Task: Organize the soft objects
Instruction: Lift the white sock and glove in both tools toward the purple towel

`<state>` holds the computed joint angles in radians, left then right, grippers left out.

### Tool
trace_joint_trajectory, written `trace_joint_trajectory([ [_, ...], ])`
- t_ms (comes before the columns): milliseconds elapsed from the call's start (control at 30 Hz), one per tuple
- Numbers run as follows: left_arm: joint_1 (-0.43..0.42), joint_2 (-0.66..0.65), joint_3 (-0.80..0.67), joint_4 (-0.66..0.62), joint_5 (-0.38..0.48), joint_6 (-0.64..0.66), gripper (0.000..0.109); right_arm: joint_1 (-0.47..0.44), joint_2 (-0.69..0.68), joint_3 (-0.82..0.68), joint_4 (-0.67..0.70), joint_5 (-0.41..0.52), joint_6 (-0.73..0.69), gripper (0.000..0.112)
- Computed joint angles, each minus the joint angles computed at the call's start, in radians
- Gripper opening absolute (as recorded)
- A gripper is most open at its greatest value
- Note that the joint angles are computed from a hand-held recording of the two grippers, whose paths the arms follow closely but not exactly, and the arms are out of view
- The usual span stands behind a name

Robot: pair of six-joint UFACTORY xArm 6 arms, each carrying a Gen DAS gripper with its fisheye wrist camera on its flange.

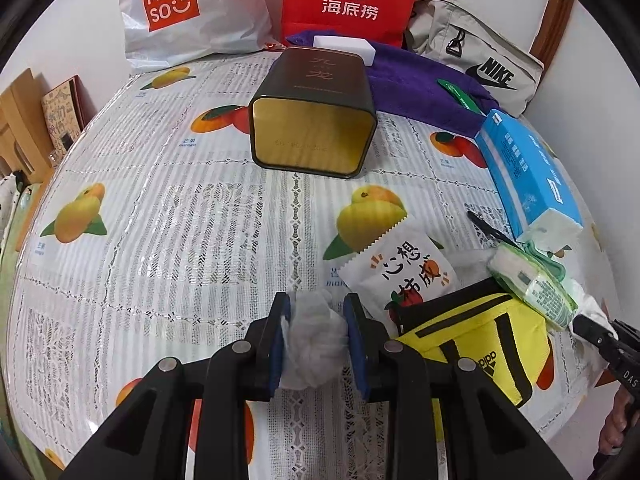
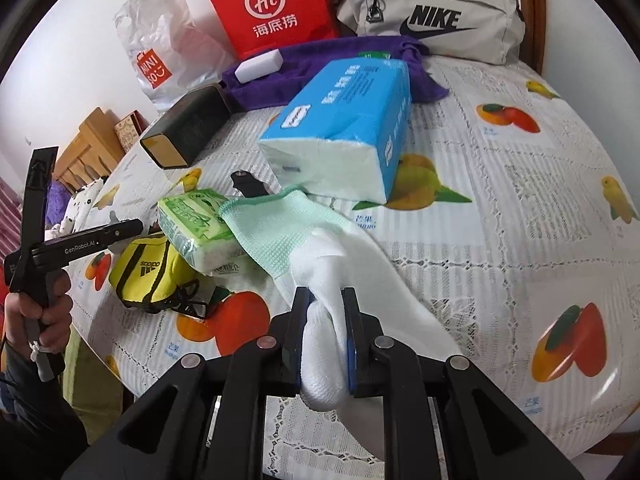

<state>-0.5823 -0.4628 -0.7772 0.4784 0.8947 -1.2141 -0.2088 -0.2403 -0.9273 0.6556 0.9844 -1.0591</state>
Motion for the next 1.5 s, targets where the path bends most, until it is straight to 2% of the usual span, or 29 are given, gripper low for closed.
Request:
trace_joint_trajectory([
  [233,0.043,-0.046,0.047,-0.074,-0.071,-0.016,0.026,0.002,0.019,-0.01,-0.005,0.011,-0.002,0.016],
  [600,0.033,-0.019,-0.067,-0.044,0.033,0.043,0.026,-0.066,-0.021,-0.079,0.057,0.12,-0.066,0.015],
  [1033,0.046,0.022,-0.182,-0.022,0.053,0.082,0.026,-0.072,0.002,-0.214,0.134,0.24,-0.067,0.015],
  [1367,0.114,0.124,-0.317,-0.044,0.056,0.174,0.026,0.014,0.116,-0.366,0.166,0.189,-0.016,0.015],
  [1500,0.174,0.178,-0.37,-0.149,0.011,0.252,0.026,0.061,0.191,-0.463,0.148,0.153,0.026,0.015],
])
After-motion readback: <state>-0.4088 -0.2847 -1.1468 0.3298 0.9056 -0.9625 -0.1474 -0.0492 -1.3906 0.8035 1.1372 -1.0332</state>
